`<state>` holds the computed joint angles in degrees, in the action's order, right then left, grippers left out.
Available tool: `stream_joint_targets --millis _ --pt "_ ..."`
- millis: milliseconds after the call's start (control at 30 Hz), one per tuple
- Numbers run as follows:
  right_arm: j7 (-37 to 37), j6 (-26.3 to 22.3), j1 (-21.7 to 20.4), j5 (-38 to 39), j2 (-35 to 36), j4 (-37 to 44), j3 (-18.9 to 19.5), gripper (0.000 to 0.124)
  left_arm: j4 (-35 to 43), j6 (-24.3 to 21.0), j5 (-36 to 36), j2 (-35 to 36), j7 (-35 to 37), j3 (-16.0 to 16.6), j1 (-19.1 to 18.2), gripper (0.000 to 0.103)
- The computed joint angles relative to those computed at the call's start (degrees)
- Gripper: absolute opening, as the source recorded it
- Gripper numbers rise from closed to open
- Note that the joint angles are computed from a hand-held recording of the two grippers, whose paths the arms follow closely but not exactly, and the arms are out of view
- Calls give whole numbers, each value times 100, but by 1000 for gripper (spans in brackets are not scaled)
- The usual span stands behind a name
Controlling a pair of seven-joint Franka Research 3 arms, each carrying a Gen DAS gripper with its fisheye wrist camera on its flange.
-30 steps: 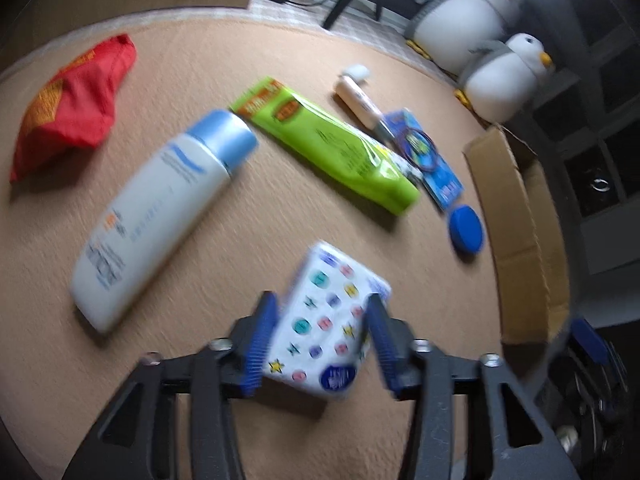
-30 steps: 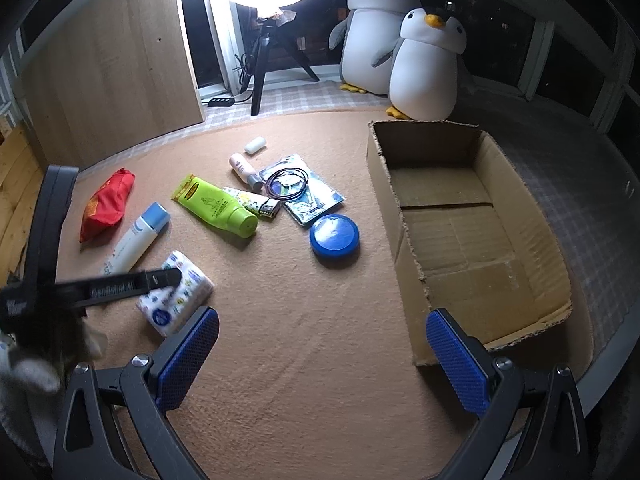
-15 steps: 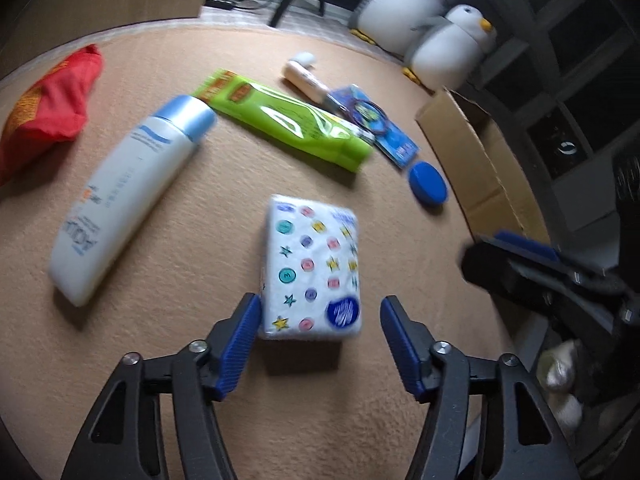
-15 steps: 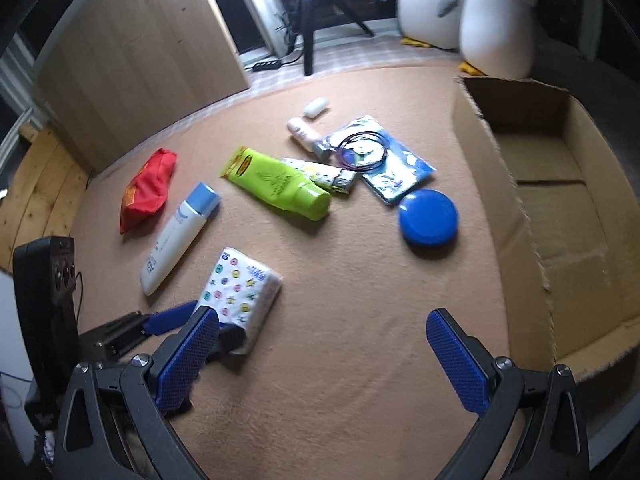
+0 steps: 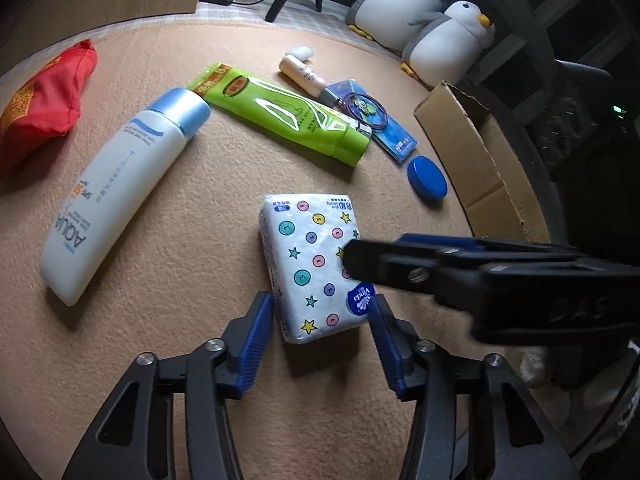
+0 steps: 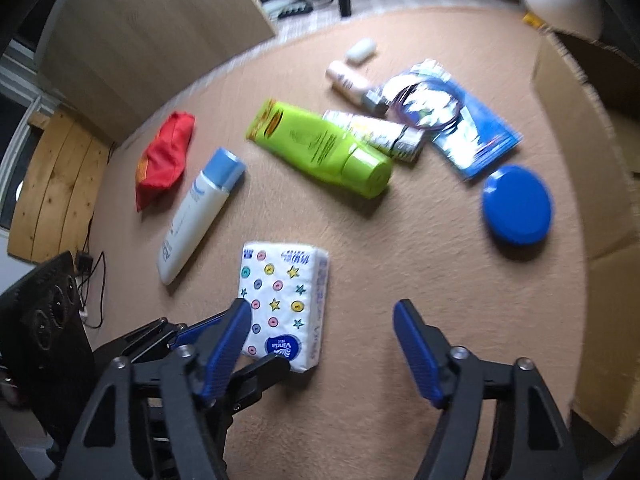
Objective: Organize objects
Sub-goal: 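Move the left gripper down over the polka-dot tissue pack and close, then lift the tissue pack with the left gripper and carry it over the box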
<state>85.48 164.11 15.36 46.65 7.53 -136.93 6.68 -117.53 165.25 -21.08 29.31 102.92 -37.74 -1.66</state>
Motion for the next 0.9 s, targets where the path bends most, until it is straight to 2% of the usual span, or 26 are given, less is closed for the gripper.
stream_joint_targets --millis 133,267,567,767,900 --pt "-372 -228 -64 303 160 178 66 51 14 -13 -80 64 98 -128 103 46" --pt "-562 -246 -62 439 211 239 103 45 37 -2 -109 103 96 -156 110 44" --pt "-375 -61 34 158 -20 44 35 44 -9 220 41 -24 -103 -135 -64 44" --pt "-115 199 95 -140 -626 -434 -97 44 57 355 96 -146 -166 -387 -73 44" --pt "153 388 86 -420 -1219 -912 -233 44 298 409 279 -133 -248 -409 -314 44"
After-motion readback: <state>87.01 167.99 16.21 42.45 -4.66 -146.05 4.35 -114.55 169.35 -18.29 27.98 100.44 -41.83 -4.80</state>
